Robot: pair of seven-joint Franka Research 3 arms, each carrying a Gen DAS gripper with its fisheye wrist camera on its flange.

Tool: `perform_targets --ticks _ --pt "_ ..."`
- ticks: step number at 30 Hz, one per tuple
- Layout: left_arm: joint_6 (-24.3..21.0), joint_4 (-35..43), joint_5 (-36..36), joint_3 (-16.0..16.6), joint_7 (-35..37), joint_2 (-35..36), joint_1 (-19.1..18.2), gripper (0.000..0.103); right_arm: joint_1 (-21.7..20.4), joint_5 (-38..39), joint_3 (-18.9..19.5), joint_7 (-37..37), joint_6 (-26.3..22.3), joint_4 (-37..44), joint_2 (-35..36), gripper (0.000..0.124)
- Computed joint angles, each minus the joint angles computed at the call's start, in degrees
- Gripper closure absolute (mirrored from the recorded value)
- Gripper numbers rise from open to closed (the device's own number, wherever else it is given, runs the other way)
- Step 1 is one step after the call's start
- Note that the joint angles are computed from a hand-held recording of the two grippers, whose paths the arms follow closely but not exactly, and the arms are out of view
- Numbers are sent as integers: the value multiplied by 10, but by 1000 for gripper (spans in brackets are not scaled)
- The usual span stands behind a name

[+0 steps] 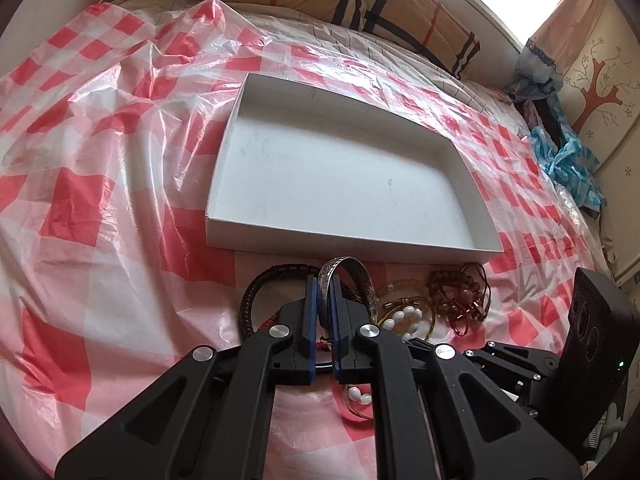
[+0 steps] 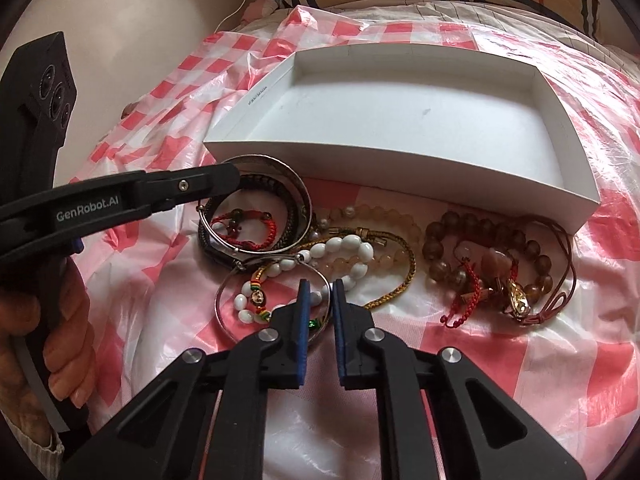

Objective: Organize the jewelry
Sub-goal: 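Lift the silver bangle with the right tool into the white tray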

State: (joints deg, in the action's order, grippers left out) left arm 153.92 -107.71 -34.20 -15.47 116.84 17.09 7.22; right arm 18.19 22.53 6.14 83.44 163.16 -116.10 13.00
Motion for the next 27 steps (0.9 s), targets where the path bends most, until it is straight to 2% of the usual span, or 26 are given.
perform_targets --ticks 1,5,9,12,15,17,18,21,23,27 --pt "-1 1 9 3 -6 1 -3 98 6 -13 -7 12 4 -3 -1 119" --pt "-12 2 6 0 -3 1 3 98 5 -20 -11 23 29 -24 -16 119" --pt "-25 3 -63 -19 53 -5 23 98 13 -51 -23 51 73 -52 -40 119" --pt "-16 -4 -110 -20 101 -17 22 98 17 -78 -33 80 105 -66 -52 119" --pt "-12 -4 -168 -21 158 -26 20 98 36 -145 -65 147 137 -73 -59 119" --pt "-25 6 -224 -22 201 -26 25 98 60 -218 -104 215 149 -69 -59 119" --pt "-30 11 -251 -21 217 -25 25 98 65 -242 -114 238 152 -63 -57 119" --pt "-42 36 -293 -11 231 -11 15 98 43 -245 -102 237 139 -34 -43 119" --pt "-37 43 -296 -6 233 -6 5 98 27 -232 -91 224 131 -7 -27 119" --pt "-35 67 -296 -3 223 14 -2 98 30 -237 -100 224 114 48 11 119"
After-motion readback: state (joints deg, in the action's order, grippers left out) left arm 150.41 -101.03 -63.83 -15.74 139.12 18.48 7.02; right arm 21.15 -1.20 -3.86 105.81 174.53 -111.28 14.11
